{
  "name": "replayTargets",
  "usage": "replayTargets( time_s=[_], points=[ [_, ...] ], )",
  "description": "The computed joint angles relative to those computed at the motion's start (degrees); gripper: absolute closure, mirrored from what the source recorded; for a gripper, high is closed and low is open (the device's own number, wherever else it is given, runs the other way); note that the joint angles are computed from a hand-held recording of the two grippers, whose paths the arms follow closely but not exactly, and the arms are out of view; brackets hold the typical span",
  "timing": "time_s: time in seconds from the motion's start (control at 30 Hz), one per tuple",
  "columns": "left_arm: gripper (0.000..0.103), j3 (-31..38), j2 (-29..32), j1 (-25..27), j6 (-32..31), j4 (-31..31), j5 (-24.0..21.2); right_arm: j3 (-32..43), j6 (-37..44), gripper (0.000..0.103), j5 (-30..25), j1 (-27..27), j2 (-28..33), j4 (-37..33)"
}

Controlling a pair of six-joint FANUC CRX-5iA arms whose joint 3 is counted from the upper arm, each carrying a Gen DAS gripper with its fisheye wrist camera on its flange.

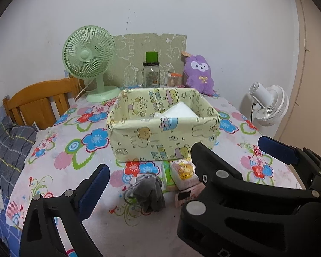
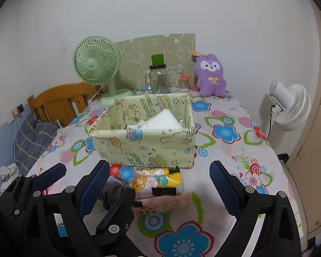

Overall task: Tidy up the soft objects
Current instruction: 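Withdraw both tools from the box toward the grey sock and tissue pack, then grasp the grey sock with the left tool while the right tool grasps the yellow tissue pack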

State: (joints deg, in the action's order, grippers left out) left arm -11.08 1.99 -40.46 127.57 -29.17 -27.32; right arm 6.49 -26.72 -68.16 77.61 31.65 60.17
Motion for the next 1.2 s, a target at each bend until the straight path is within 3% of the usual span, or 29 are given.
replayTargets(
  time_s=[0.43,0.63,0.87,1.2],
  points=[
    [0.003,-2.4,0.7,1.4,-3.9,3.7,3.2,-2.6,-2.4,0.007,2.4,0.1,-0.5,-0.4],
    [0.003,-2.4,1.8,1.8,-5.2,4.5,2.5,-3.8,-4.3,0.007,4.3,-0.1,-0.7,-2.0],
    [0.007,-1.6,2.7,1.0,-1.9,0.7,0.0,-3.8,-4.3,0.007,6.9,-0.8,-0.1,-3.9],
    [0.019,-0.4,4.7,2.3,-1.9,1.6,-2.1,-3.1,-3.6,0.007,9.0,-1.8,0.7,-5.3]
  ],
)
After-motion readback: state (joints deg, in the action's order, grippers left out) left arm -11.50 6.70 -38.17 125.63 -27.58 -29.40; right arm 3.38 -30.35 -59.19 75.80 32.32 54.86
